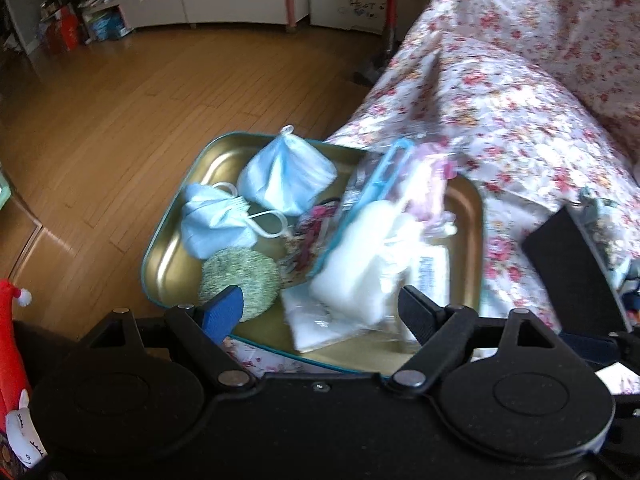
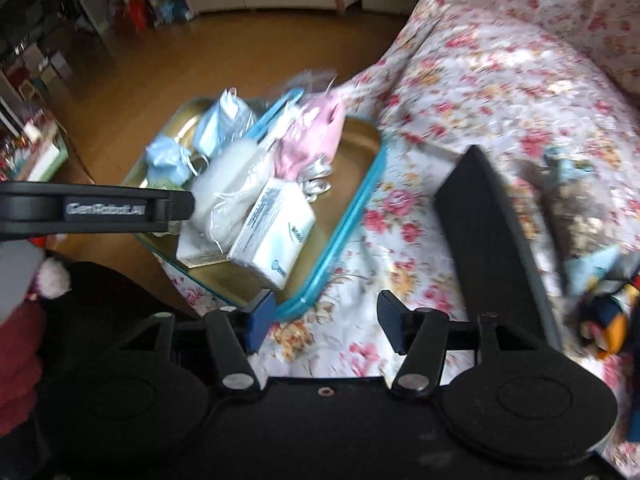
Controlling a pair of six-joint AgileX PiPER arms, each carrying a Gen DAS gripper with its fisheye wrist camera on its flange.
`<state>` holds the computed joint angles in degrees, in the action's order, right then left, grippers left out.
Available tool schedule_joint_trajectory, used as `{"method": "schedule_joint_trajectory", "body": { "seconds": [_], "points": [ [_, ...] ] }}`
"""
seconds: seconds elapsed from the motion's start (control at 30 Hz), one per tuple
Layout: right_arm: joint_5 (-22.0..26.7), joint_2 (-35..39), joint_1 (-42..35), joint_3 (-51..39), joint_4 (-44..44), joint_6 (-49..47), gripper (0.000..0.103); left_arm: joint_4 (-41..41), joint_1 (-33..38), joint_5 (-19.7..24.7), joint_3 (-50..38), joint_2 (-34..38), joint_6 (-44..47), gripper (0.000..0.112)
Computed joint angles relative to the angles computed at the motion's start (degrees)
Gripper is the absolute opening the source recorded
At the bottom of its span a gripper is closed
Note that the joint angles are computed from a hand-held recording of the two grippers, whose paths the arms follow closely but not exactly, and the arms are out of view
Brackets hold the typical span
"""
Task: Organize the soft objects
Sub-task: 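Move both grippers back from the tray to the remaining items on the sofa, then grasp the nut pouch with the left gripper while the right gripper grasps the cartoon cloth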
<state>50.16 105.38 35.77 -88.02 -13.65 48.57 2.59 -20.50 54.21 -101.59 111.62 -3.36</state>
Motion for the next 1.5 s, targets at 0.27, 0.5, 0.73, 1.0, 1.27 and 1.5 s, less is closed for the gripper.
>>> {"method": "schedule_joint_trajectory", "body": {
  "seconds": [0.27,0.5,0.73,1.0,1.27,1.5],
  "points": [
    [-1.49,-17.88,4.67,17.58,-9.07,11.06,0.067,3.94,-7.44,1.21,0.79,-2.73,-2.75,0.082],
    [1.98,-30.80,8.67,29.86,-17.14,22.54,0.074,5.57,-14.97,2.42,0.86,-4.06,-3.45,0.086],
    [5.28,-41.72,7.19,40.78,-23.38,32.74,0.080,7.99,-21.11,3.60,-0.09,-3.49,-7.09,0.087],
    [-3.95,-46.30,-7.45,45.88,-20.01,27.51,0.081,12.53,-26.33,3.41,-1.44,-2.01,-11.35,0.087],
    [-7.61,-33.63,-16.37,37.98,-14.30,14.44,0.081,15.77,-28.22,4.95,-4.21,0.02,-13.32,0.088],
    [-5.89,-23.95,-20.38,31.22,-9.34,9.53,0.098,16.02,-27.83,5.47,-5.69,1.29,-14.02,0.090]
  ]
}}
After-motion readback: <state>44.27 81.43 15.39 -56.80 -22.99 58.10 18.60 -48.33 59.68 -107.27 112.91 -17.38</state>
